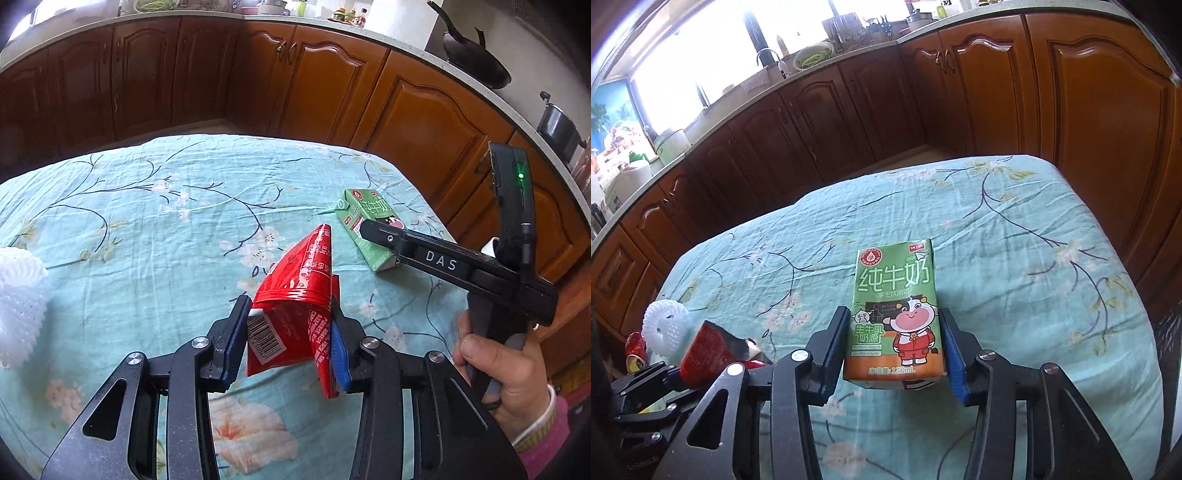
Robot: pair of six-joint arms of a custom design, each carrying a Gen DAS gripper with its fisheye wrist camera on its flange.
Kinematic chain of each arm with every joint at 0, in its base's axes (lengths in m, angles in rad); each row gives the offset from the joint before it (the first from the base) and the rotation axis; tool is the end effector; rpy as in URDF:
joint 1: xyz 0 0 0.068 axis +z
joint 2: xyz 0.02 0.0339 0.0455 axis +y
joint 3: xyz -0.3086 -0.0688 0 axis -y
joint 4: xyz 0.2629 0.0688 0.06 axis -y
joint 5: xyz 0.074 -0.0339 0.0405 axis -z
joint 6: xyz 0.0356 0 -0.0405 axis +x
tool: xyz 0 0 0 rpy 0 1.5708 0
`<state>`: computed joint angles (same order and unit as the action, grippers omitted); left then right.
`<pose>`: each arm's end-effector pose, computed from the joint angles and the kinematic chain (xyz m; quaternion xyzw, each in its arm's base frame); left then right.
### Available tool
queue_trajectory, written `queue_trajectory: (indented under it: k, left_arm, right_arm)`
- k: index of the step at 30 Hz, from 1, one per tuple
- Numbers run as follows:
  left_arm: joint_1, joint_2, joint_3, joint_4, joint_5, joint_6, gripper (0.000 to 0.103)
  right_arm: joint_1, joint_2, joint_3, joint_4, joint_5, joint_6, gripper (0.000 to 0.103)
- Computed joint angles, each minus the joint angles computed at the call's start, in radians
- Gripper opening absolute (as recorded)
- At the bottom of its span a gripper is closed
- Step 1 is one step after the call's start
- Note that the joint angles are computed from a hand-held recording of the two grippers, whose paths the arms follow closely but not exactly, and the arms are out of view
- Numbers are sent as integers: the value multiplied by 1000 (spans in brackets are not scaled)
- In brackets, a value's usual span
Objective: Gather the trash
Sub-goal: 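Grasp the red bag with the left tool while the right tool grasps the green cow-print carton, then carry the red bag and green carton over the bin and open both tools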
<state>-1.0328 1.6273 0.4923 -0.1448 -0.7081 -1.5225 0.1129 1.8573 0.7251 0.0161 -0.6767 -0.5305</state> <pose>0.1387 -0.1872 0.1118 -0.2737 0.8882 -0.0311 0.3677 0.3133 0.0580 0.1056 -0.3616 0.8482 0.2723 0.2750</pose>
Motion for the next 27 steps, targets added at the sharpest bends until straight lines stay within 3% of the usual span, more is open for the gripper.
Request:
queue_trajectory:
  k: [7,19,27]
  left_arm:
    - [-26,96,148,-11,-13,94,38]
    - [-69,246,390,-35,11,240,38]
    - [-80,320,529,-77,22,309,38]
  right_arm:
    - [-255,-66,-2,-222,-128,-194,48]
    - [-625,-13,131,-618,-252,-535,48]
    - [-740,15,200,-721,-283,-610,48]
